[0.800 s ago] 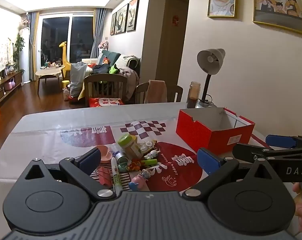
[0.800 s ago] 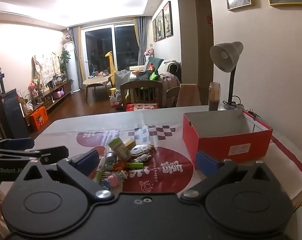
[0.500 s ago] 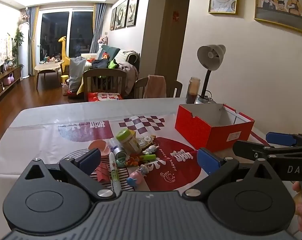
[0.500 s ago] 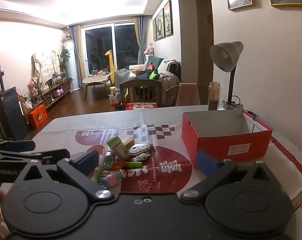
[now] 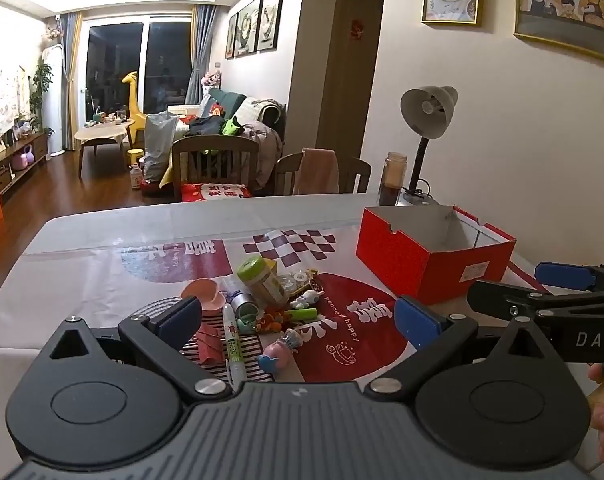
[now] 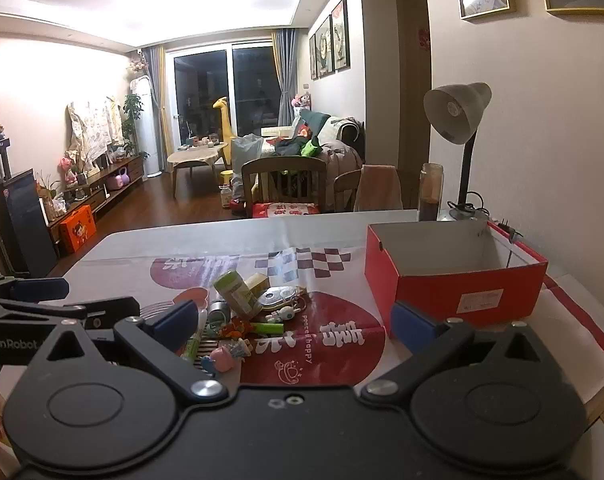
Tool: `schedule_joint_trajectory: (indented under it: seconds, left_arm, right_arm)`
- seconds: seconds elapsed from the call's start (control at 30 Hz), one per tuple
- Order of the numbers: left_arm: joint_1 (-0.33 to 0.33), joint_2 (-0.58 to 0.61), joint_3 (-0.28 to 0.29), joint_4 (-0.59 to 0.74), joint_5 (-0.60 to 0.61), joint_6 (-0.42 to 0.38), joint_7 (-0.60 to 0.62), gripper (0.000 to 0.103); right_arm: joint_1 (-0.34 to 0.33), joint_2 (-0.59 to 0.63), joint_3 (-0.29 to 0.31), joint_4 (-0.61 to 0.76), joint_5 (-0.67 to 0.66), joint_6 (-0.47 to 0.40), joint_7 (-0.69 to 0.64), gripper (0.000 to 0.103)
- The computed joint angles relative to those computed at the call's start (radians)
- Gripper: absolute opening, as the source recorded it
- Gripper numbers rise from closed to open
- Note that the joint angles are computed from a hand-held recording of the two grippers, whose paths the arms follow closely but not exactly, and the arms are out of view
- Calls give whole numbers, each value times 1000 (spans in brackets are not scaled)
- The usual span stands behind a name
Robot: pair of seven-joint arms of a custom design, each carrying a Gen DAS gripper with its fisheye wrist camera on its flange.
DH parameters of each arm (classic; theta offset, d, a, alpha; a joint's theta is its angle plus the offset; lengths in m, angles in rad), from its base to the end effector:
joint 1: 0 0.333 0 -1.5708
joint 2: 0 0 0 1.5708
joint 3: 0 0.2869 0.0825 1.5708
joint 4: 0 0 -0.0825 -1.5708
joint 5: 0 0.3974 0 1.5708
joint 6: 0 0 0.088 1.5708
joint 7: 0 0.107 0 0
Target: Organize rigid objects
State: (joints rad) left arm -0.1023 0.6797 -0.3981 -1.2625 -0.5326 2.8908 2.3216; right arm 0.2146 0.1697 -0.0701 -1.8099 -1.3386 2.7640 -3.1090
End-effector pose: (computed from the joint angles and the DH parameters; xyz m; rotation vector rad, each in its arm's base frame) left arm 0.7336 -0.2583 0.4578 -1.1455 2.1255 -1.3477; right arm 0.6390 0.1370 0.4759 -1.2713 1.8153 -1.0646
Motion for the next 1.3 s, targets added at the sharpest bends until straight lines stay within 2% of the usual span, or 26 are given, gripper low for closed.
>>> schedule_joint_trajectory:
  seconds: [0.17,0.6,1.0,1.07,1.13,1.3]
  left_arm:
    - [-2,-7,6,-5,1,-6,-12,103]
    - [-20,13,39,41,40,-40,-68,103]
    - [-31,56,74,100,97,-44,-150,103]
    - [-35,69,83,123,108,-56,-171,103]
    - [-55,81,117,146,135,-67,-220,103]
    - [-78,174,154,298,186,-167,-349,103]
  right_arm:
    - [-2,3,2,10,39,0,-57,103]
    - [1,20,-6,28,78,9,-102,103]
    - [14,93,-31,105,160,63,-237,103]
    - [17,105,-35,116,191,70,-274,103]
    - [25,119,-46,128,198,72,-286,103]
    - [16,154,-51,152,288,103,-380,103]
